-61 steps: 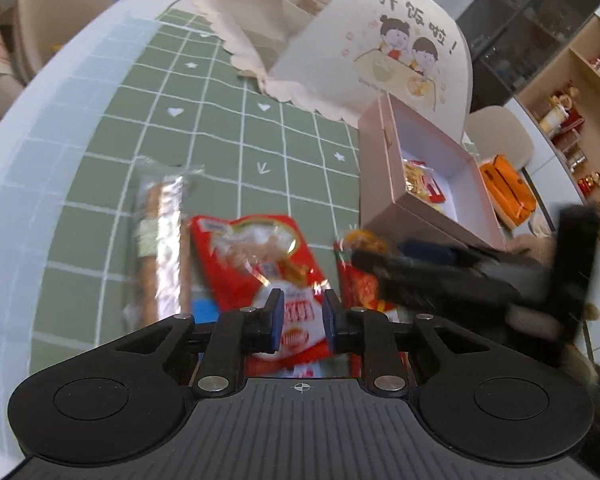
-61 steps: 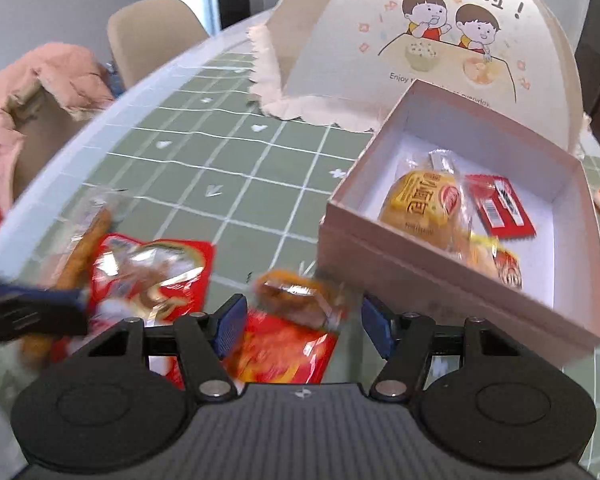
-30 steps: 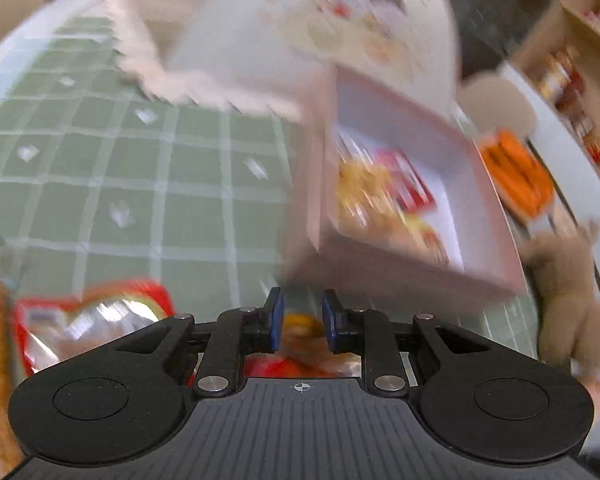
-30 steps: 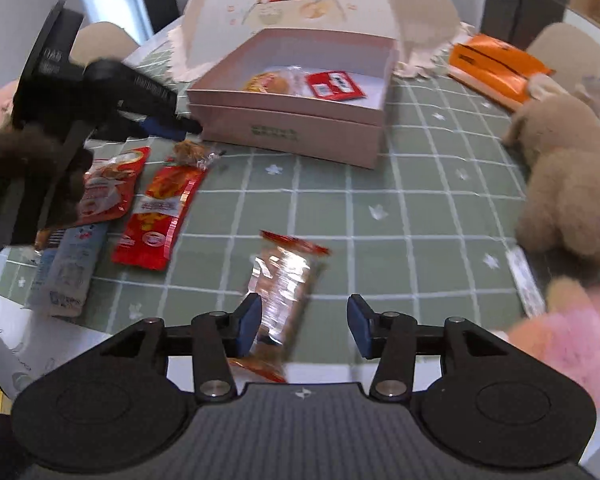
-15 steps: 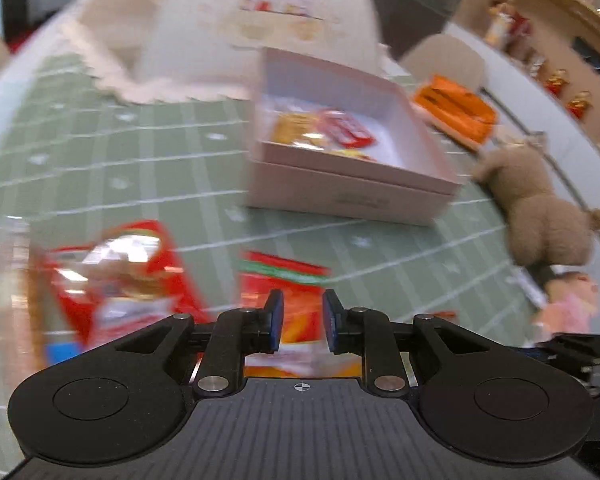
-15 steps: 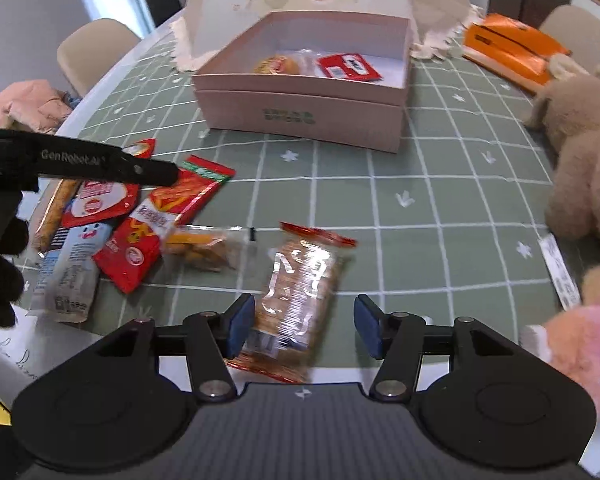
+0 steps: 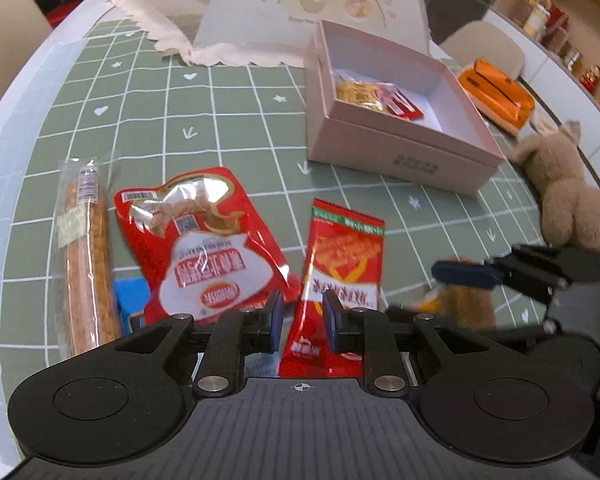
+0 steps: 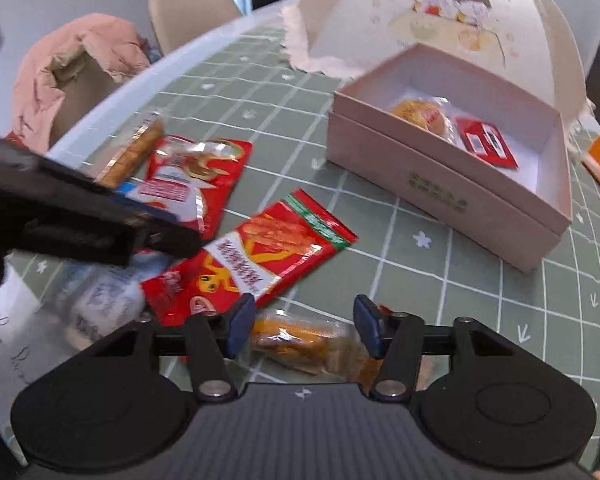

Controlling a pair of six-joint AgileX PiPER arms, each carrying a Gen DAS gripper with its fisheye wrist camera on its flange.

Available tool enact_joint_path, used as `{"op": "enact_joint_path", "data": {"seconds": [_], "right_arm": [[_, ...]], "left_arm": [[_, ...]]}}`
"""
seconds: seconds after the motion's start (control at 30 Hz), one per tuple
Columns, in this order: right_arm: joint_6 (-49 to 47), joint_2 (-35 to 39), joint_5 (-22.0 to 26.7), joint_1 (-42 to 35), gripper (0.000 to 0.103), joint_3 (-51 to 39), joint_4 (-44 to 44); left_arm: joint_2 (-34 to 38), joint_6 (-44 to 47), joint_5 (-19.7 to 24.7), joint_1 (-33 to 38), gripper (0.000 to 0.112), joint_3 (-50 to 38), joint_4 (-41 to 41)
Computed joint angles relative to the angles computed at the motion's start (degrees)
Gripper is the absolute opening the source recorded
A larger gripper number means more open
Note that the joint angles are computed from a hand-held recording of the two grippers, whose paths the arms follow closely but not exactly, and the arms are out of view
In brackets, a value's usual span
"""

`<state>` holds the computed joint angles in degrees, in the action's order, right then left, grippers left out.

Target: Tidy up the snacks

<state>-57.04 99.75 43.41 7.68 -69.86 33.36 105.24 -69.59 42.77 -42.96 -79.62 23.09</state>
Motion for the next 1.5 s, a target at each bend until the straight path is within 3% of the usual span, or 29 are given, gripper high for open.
{"op": "enact_joint_path", "data": {"seconds": [0.27, 0.4, 0.53, 0.67, 0.87, 0.97, 1.13, 1.23, 1.33, 1.37, 1.5], "right_arm": [[-2.57, -2.33, -6.97, -4.48, 0.048, 5.25, -3.44], [-3.83, -4.32, -3.78, -8.56, 0.057, 6.66, -0.75], [-3.10, -6.78, -1.59, -12.43, 0.057, 9.07, 1.61], [-0.91, -8.15, -1.38, -15.58, 0.058, 10.76, 3.82], [0.58, -8.94, -0.73, -17.96, 0.059, 11.41, 4.13], [0.55, -8.82, -0.78, -18.83, 0.061, 11.64, 4.80], [2.78, -8.86, -0.43, -18.12, 0.069, 11.81, 5.58], [3.52, -7.64, 3.57, -17.33, 0.069, 10.41, 7.22], [3.66, -5.44, 8.27, -15.86, 0.069, 8.97, 9.29], [3.49, -5.31, 8.66, -15.15, 0.069, 8.92, 9.59], [0.01, -8.94, 5.54, -14.15, 0.069, 11.14, 10.16]], "left_arm": [[1.05, 1.95, -0.19, -0.37, 0.024, -1.16, -1.64], [-0.09, -0.56, -0.71, 0.30, 0.024, -0.11, 1.09], [-2.20, -9.75, 1.92, 1.36, 0.024, 2.28, 7.34], [-3.26, -12.02, 0.17, 4.32, 0.024, 4.45, 7.84], [-1.65, -18.08, 6.14, 4.76, 0.025, 3.76, 11.74], [-1.87, -18.92, 4.35, 5.27, 0.026, 5.12, 11.73], [-0.19, -9.73, 1.95, 5.21, 0.026, 2.51, 8.43], [0.76, -4.91, 0.25, 4.15, 0.026, 0.98, 6.22], [0.64, 1.14, -4.41, 4.35, 0.029, 1.48, 0.88], [0.79, 4.35, -4.91, 4.44, 0.037, 1.11, -1.98], [0.72, 9.48, -3.99, 3.01, 0.037, 0.15, -5.25]]}}
